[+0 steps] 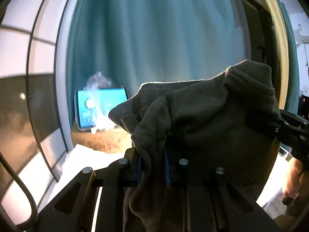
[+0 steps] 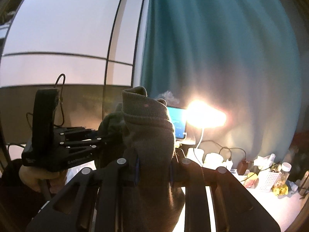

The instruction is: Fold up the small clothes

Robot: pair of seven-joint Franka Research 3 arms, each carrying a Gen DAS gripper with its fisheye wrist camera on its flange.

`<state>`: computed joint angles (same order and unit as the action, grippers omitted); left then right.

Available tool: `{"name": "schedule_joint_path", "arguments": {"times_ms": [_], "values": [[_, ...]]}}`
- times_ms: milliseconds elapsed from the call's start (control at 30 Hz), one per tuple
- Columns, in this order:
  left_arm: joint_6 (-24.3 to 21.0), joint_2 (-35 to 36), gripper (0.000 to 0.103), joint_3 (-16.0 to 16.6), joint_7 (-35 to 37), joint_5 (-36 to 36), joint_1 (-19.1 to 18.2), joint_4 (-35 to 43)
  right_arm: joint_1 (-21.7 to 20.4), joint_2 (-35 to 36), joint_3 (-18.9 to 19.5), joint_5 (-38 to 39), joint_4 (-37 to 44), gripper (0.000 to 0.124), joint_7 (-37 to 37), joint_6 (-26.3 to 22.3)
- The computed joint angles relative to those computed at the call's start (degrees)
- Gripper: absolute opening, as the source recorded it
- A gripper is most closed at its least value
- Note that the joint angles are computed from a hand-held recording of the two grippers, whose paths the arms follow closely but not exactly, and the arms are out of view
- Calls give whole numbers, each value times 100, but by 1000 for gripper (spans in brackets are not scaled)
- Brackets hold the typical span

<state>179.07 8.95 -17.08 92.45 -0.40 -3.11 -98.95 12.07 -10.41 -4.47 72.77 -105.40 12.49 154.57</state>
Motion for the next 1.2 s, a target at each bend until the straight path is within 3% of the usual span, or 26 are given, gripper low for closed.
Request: {"name": "schedule_joint_path", "arguments": {"times_ms": [300, 667, 1033, 1200], "values": [[-511, 539, 17, -49, 73, 13, -32, 580, -204, 606, 125, -482, 305, 23, 732, -20], [-1548, 1717, 17, -166, 526, -144, -54, 2087, -704, 1655, 386, -1120, 1105, 23, 1706, -178], [-2713, 2892, 17, 127, 438, -9, -412, 3752, -1143, 2896, 730, -2123, 2257, 23, 2814, -551], [-3492, 3709, 17, 387, 285, 210, -692, 5073, -1291, 3593, 858, -2599, 3025, 23, 3307, -913]]}}
